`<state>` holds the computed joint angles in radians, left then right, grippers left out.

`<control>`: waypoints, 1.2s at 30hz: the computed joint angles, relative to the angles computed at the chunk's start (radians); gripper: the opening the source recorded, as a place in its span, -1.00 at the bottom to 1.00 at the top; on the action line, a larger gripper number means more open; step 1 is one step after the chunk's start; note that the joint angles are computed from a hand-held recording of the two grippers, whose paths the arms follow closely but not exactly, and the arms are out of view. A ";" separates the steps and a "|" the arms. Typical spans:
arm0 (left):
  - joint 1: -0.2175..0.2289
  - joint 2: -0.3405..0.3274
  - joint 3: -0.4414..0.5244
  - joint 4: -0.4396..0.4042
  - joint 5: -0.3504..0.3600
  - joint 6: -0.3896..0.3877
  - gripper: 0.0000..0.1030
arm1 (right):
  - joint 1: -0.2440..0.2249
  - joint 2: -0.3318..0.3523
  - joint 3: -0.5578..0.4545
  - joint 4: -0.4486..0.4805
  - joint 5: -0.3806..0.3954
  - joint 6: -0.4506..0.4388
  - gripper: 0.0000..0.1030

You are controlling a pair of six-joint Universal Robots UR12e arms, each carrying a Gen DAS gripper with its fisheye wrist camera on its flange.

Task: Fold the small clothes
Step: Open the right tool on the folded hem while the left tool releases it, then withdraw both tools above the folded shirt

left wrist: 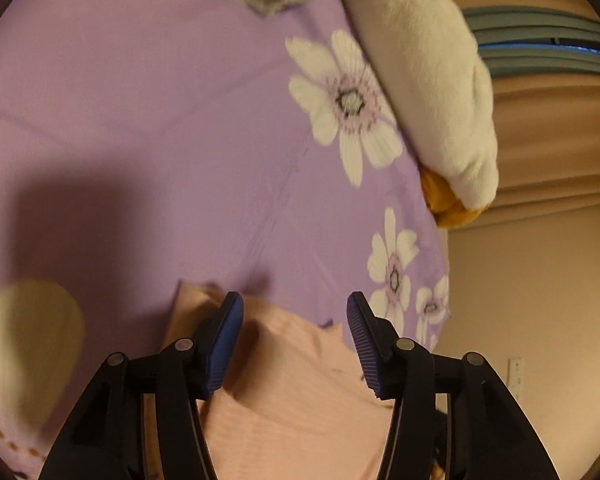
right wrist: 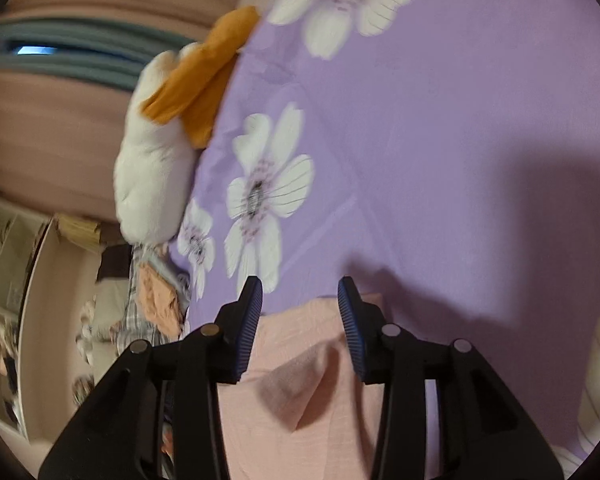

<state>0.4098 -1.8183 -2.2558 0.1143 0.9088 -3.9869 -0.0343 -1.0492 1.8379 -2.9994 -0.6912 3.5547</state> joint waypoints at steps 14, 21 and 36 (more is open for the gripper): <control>-0.159 0.171 -0.034 -0.328 0.215 0.677 0.01 | 0.089 -0.158 0.119 0.267 -0.235 -0.756 -0.49; -0.237 0.097 0.035 -0.367 0.375 0.765 0.01 | 0.147 -0.111 0.073 0.221 -0.386 -0.808 -0.50; -0.195 0.067 0.065 -0.222 0.361 0.563 0.01 | 0.141 -0.054 -0.002 0.011 -0.335 -0.548 -0.45</control>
